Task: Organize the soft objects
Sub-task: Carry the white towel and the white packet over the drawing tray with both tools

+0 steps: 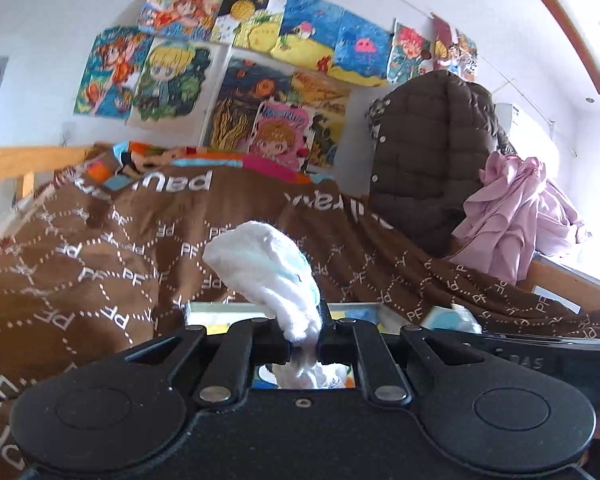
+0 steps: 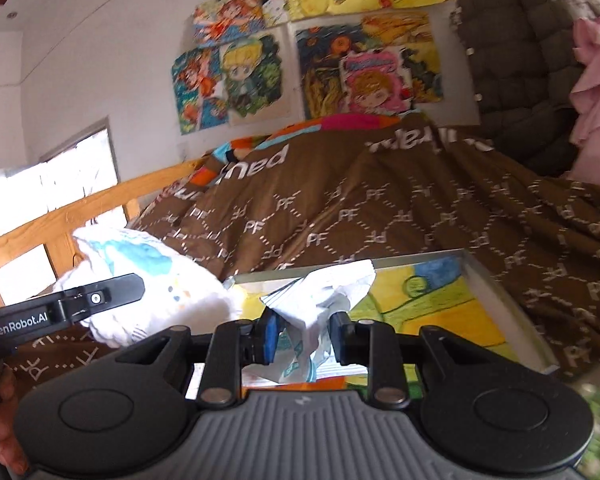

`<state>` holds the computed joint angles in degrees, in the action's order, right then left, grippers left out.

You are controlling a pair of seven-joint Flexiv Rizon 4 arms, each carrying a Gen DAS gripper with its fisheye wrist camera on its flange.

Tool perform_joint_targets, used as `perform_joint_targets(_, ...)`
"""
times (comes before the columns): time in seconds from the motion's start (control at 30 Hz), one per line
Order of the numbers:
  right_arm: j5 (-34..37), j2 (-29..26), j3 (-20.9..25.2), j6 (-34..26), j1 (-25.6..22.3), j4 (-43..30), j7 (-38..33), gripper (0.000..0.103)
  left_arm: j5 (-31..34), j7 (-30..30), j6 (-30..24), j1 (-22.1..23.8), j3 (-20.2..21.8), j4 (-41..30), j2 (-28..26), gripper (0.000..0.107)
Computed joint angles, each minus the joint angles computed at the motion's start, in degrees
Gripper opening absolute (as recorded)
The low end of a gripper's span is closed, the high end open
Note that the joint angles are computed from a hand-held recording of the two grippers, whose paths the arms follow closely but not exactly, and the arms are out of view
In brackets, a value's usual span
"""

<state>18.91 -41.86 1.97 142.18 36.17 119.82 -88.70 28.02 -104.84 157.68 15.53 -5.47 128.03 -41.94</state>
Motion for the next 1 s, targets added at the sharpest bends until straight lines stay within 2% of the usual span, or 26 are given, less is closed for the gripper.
perform_joint_targets(0.17,-0.56,-2.45,-1.55,-4.01,1.63,-4.15,-1.64,0.029,2.14,-0.58,-3.92,1.49,-0.17,-2.49,-1.36,0.011)
perform_joint_targets(0.4,1.59,-3.84,-4.33,-8.00,4.80,-6.04,-3.90,0.030,4.60,-2.65,-10.07,4.81,-2.06,-4.03,-1.73,0.012)
perform_joint_targets(0.63,1.49,-3.93,-4.90,-9.77,5.09,-6.94,-3.94,0.032,3.46,-1.13,-14.00,4.84,-2.31,-4.47,-1.97,0.013)
perform_joint_targets(1.0,0.35,-4.20,-4.91,-11.11,4.98,-7.48,-2.94,0.035,2.24,1.59,-15.97,5.44,-3.62,-4.18,-2.16,0.018)
